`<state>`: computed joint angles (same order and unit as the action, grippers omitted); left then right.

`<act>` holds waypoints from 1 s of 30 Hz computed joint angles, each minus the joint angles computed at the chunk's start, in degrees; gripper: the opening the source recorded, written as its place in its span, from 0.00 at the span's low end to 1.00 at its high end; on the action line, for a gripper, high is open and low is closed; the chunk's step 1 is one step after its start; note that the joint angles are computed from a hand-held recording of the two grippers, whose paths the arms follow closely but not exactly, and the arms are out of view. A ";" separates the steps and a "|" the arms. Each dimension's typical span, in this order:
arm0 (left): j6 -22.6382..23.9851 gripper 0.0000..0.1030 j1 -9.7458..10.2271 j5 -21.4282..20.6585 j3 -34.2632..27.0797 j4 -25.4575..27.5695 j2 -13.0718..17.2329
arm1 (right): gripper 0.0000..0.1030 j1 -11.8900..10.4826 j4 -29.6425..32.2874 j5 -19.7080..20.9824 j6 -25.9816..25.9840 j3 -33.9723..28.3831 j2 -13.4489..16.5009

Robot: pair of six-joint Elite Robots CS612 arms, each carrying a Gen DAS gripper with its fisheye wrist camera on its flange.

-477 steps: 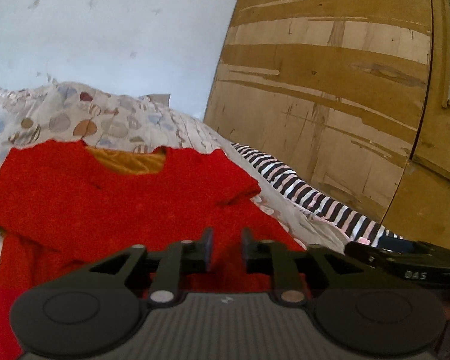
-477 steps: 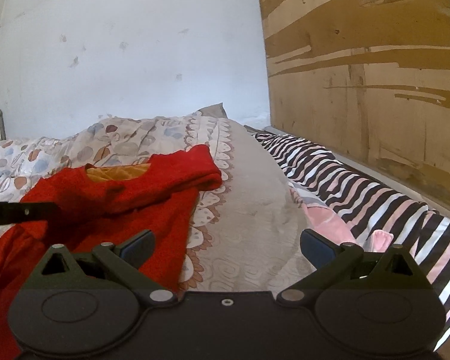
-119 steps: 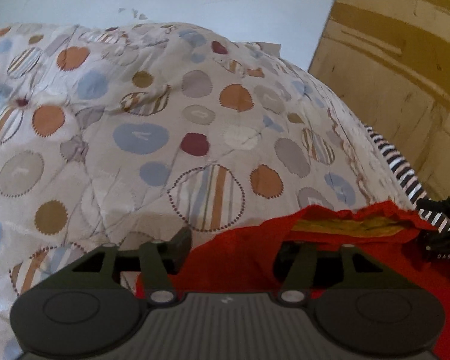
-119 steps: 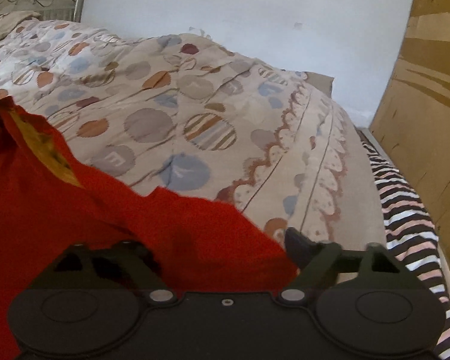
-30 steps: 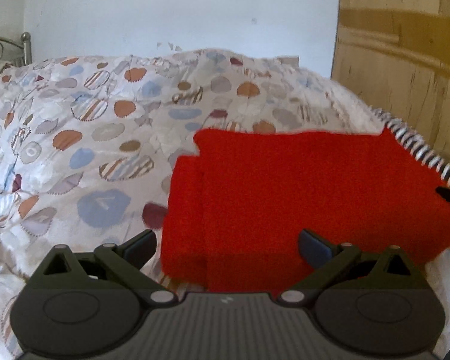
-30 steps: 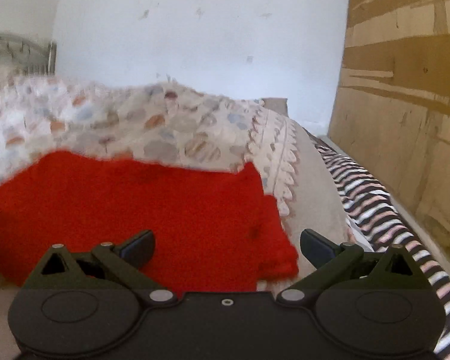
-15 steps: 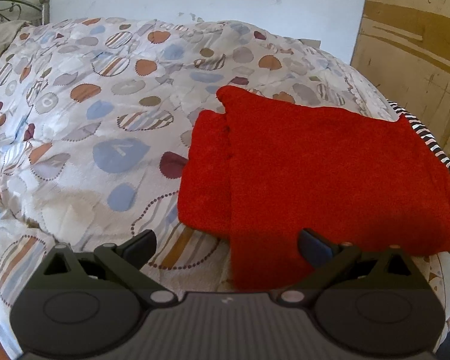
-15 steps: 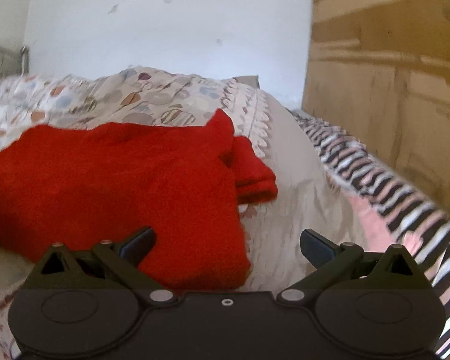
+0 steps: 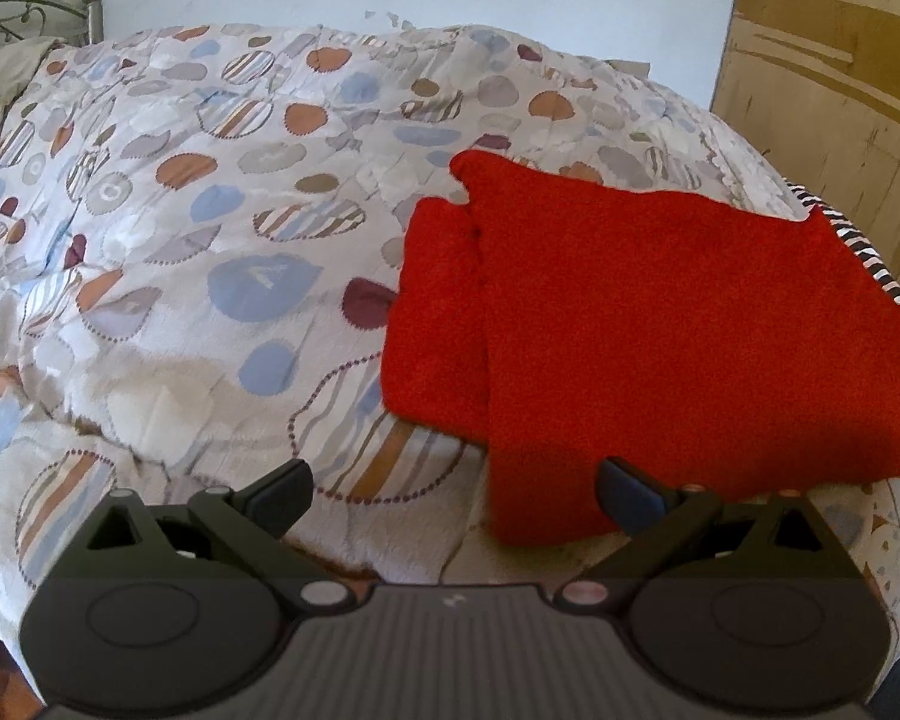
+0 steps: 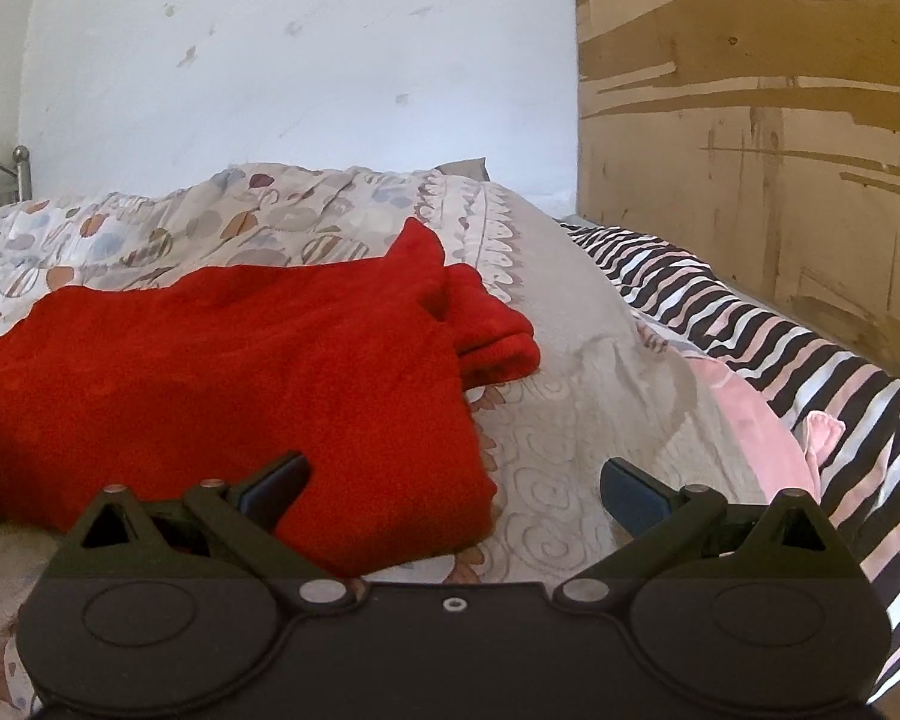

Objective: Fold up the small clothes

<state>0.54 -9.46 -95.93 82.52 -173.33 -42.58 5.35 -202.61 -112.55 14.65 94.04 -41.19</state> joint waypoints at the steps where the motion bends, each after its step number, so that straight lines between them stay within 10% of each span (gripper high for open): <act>1: -0.14 0.99 0.10 -0.18 0.08 0.16 -0.06 | 1.00 -0.05 0.31 0.28 0.74 0.17 -0.19; 9: -3.04 0.99 1.19 -3.61 2.34 -2.36 -1.19 | 1.00 0.16 0.97 2.01 4.35 3.31 -3.42; 15: -5.97 0.99 1.43 -3.46 3.71 -7.54 -1.31 | 1.00 1.35 1.42 1.48 -3.65 2.70 -4.37; 30: -11.53 0.99 2.12 -4.15 4.90 -9.30 -1.57 | 1.00 2.10 9.01 8.84 -16.59 -13.37 2.27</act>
<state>-10.99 -7.34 -100.07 87.42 -182.63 -44.15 7.45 -193.59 -103.71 -1.94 80.67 -38.92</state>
